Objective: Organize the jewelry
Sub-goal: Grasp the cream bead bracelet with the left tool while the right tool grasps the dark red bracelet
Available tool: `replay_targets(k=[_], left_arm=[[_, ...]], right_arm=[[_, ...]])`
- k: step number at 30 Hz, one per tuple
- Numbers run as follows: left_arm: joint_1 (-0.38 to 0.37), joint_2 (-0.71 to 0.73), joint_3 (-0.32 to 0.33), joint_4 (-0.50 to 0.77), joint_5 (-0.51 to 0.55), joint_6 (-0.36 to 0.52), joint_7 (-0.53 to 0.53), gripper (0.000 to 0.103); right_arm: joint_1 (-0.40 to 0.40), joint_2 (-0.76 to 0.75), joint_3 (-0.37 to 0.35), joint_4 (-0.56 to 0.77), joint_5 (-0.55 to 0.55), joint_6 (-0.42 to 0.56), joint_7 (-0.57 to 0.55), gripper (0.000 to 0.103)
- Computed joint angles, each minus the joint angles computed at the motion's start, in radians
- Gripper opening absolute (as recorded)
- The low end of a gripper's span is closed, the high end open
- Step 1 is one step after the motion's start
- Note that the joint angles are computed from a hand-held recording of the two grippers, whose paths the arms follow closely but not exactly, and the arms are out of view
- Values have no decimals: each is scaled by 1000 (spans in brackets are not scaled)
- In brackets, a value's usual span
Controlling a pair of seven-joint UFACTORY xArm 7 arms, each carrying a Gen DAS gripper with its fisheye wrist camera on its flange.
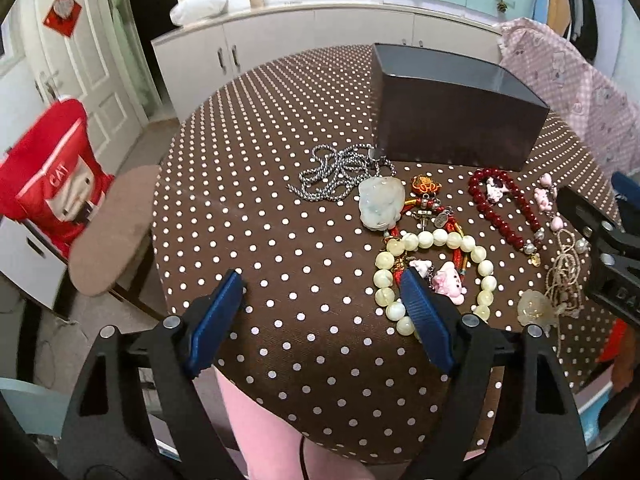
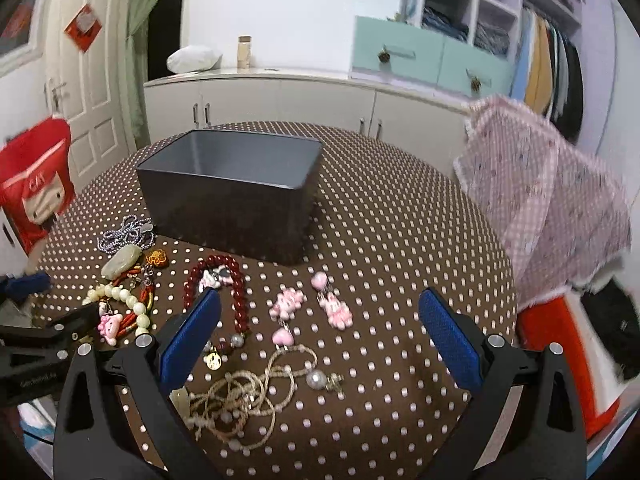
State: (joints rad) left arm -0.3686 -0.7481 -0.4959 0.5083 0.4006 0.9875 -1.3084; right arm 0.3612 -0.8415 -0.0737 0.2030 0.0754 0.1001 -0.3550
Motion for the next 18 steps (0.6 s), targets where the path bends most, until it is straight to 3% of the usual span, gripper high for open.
replay_targets(k=[2, 3, 4, 6, 7, 11, 13, 18], left_arm=[[2, 7, -18, 7, 12, 14, -6, 80], [-5, 2, -14, 2, 15, 5, -1, 73], [-22, -16, 6, -17, 10, -31, 9, 57], [-38, -42, 36, -45, -6, -91, 33, 35], [-33, -39, 32, -41, -6, -88, 47, 30], [-27, -69, 50, -70, -20, -132, 78, 21], [-22, -98, 74, -97, -42, -170, 93, 12], [-9, -151, 118, -159, -93, -271, 156, 10]], right_arm=[[21, 21, -4, -9, -21, -52, -35, 95], [40, 35, -15, -11, -33, -76, -58, 95], [53, 45, -24, -12, -42, -90, -76, 94], [109, 57, -80, -2, -50, -84, -126, 81], [149, 59, -125, 8, -44, -68, -154, 78], [253, 83, -233, 60, 14, 13, -253, 54], [310, 91, -288, 84, 53, 59, -305, 45], [377, 120, -346, 137, 140, 163, -393, 21]])
